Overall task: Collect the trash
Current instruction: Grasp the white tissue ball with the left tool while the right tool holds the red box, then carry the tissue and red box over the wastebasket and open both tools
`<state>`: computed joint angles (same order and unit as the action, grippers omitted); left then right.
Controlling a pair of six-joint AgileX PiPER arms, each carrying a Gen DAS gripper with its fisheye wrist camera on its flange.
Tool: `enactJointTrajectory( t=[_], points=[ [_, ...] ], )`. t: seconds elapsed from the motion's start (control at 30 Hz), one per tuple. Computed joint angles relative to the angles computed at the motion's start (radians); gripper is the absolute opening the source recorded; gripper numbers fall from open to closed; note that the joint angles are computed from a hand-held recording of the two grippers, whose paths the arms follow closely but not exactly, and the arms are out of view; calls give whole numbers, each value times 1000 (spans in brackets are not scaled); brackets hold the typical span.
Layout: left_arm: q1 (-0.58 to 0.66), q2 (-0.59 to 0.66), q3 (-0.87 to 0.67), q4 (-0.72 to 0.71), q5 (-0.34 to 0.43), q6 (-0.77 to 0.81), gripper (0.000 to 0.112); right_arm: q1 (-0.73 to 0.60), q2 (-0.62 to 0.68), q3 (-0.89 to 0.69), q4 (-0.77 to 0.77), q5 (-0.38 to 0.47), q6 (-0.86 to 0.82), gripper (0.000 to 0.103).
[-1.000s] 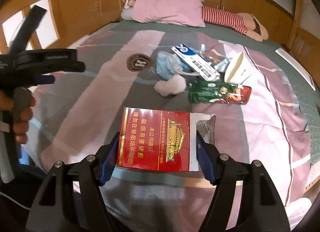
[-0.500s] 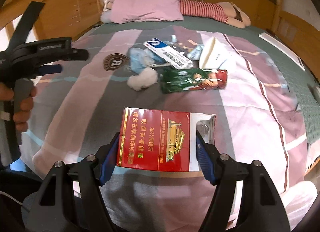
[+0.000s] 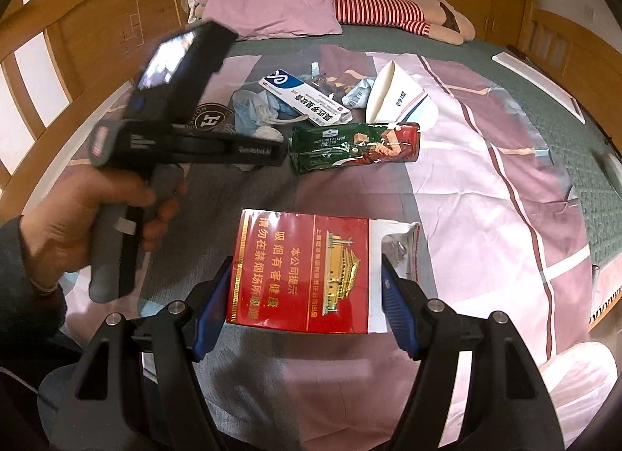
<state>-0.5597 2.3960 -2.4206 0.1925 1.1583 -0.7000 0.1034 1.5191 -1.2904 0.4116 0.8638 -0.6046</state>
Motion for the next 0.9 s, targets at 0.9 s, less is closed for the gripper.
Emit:
enactJointTrajectory(
  t=[0.9],
  points=[
    [-213,-714,890,535,-227,-724,19,-175,-214,-71,285,228,-162,70]
  ],
)
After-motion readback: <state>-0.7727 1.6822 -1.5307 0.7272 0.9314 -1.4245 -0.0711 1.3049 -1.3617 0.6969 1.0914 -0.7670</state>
